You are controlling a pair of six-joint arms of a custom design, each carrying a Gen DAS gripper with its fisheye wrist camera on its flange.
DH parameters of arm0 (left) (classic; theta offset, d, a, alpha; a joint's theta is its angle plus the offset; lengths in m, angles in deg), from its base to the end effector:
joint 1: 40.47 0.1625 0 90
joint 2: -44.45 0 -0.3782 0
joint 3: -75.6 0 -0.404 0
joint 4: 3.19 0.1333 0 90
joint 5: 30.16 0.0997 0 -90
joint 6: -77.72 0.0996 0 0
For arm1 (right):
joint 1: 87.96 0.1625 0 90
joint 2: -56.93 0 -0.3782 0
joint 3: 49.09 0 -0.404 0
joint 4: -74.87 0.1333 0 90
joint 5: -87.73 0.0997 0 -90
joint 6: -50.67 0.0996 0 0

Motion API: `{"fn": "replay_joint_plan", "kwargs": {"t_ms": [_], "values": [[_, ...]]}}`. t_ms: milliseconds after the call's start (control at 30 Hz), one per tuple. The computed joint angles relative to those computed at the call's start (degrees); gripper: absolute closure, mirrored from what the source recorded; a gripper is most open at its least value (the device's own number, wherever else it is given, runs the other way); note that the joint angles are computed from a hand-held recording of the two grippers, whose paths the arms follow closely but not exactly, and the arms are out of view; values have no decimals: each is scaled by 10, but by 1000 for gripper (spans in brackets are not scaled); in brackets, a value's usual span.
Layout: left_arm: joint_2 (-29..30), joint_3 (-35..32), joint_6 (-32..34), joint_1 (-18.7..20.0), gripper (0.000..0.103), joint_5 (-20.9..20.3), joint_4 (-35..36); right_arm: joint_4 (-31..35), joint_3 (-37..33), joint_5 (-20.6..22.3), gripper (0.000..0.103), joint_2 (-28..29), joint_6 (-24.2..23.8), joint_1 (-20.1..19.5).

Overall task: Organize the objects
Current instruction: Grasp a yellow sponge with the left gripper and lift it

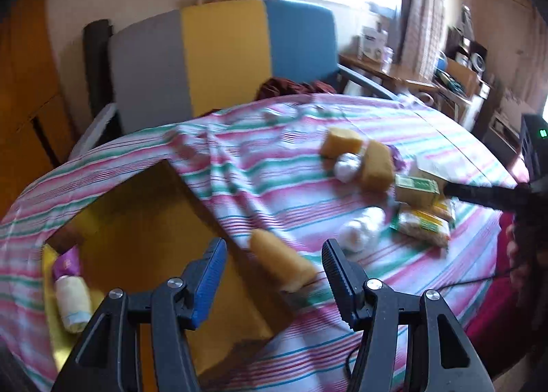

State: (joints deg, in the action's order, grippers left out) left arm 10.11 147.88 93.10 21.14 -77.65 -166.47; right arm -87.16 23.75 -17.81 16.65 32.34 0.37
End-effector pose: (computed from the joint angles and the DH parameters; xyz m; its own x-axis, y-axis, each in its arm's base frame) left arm -0.1824 -0.7593 0.1252 -0.7016 0.1967 -0.6849 0.5953 0.6902 -0.4115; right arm 0.0842 -0.7698 0.1789 -0.9165 -0.0544 0.3962 -0.2799 0.7948 -0.5384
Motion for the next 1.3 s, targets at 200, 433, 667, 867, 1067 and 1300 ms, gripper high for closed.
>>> {"fn": "replay_joint_plan", "kwargs": {"t_ms": [200,433,667,867,1067,1300], "values": [[-51,52,-22,17,41,27,-45,58,-37,-67,22,60,-168,51],[-74,84,-68,31,40,7,-50,130,-160,-91,22,147,-247,80],[-70,76,-74,36,38,-6,-38,194,-337,-119,28,254,-227,81],[-41,31,-25,31,38,-14,-22,43,-366,-181,30,262,-190,71],[25,-86,1,28,38,-32,48,29,-273,-149,30,198,-186,49],[157,-296,162,23,30,-5,226,60,-254,-111,30,173,-138,35]]}}
